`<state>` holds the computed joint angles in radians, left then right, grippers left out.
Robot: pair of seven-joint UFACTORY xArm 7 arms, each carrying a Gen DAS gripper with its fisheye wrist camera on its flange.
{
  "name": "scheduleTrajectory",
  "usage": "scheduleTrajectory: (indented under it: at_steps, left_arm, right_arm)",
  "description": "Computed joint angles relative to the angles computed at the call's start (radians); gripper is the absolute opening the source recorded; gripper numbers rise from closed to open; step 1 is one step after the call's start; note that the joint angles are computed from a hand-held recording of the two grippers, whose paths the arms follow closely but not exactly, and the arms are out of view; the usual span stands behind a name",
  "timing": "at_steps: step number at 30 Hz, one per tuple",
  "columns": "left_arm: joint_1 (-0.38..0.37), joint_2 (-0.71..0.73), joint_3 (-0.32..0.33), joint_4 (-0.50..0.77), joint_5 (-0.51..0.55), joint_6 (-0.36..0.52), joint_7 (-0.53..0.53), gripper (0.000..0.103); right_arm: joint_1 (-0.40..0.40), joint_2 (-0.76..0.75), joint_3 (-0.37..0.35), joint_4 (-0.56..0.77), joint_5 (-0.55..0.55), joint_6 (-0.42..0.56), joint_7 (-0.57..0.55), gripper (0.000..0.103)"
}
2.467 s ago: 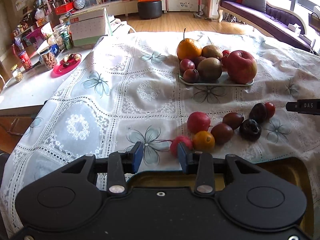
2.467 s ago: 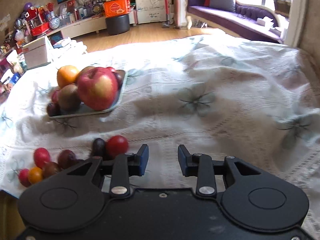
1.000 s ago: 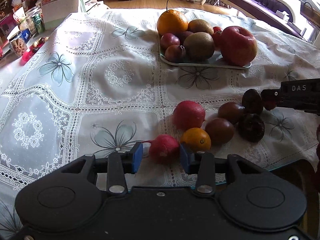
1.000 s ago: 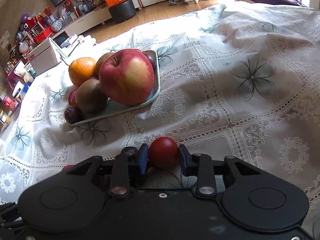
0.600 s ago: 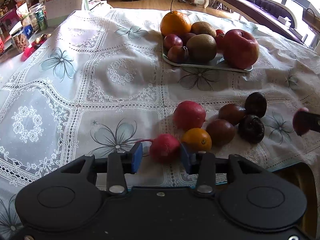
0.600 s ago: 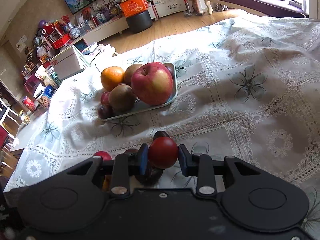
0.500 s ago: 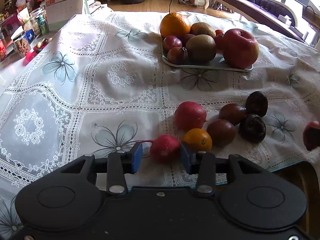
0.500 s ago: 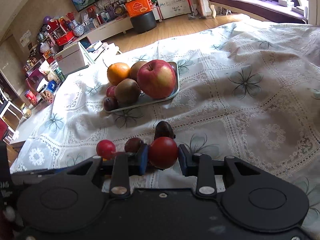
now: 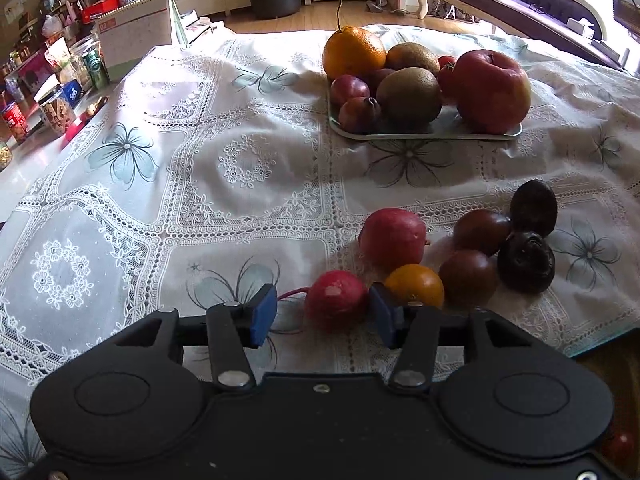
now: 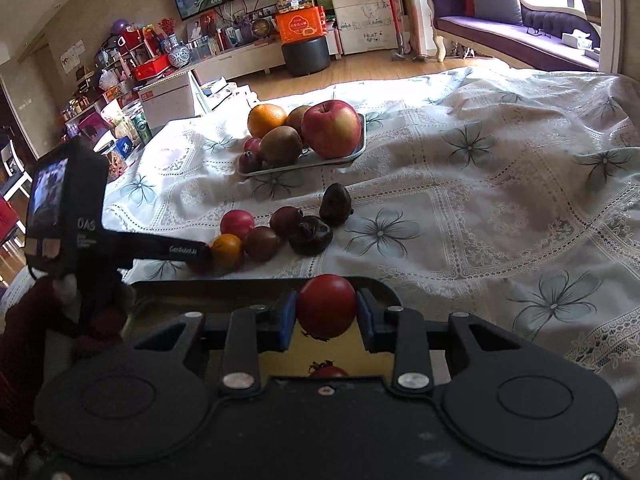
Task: Organize fruits
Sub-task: 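Carry the red plum into the tray and open the left gripper while the right drops its tomato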
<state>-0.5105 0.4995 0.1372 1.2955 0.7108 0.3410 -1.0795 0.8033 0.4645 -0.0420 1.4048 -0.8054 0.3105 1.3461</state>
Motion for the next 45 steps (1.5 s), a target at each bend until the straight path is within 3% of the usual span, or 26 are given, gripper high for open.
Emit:
scheduleTrajectory:
  at_steps: [3,4,6,9,12,20,27,32,45]
  left_arm:
    - [0.029,0.013,-0.027,0.015,-0.046,-0.010,0.040,0.057]
    - [0.056,0.011,-0.053,0.007,-0.082,-0.034,0.076,0.045]
    - [0.059,-0.004,-0.057,-0.003,-0.129,-0.034,0.101,0.045]
    - [0.018,-0.044,-0.016,-0.034,-0.114,-0.030,0.063,0.045]
    - [0.020,-0.109,-0.023,-0.083,-0.109,-0.021,0.041,0.045]
    - [-0.003,-0.321,-0.048,-0.268,0.119,0.023,-0.148,0.045]
    - [0.050,-0.380,-0.145,-0.356,0.178,0.055,-0.220,0.045]
    - [0.099,-0.385,-0.207,-0.384,0.164,0.053,-0.228,0.045]
    - [0.115,-0.392,-0.242,-0.402,0.208,0.083,-0.284,0.045]
  right_arm:
    - [-0.004,0.013,0.014,0.009,0.023,0.003,-0.027,0.034]
    - [0.004,0.018,0.009,0.015,0.021,0.010,-0.026,0.034]
    - [0.013,0.023,0.007,0.020,0.021,0.020,-0.030,0.034]
    - [0.011,0.022,0.017,0.017,0.041,0.021,-0.040,0.034]
    - [0.029,0.012,0.008,0.009,0.029,0.023,-0.029,0.034]
    - [0.036,-0.007,0.033,0.007,-0.005,0.079,-0.024,0.034]
    - [0.040,0.009,0.055,0.027,0.006,0.138,-0.052,0.034]
    - [0.033,0.014,0.068,0.028,0.027,0.151,-0.066,0.034]
    - [0.036,0.014,0.070,0.024,0.032,0.156,-0.058,0.034]
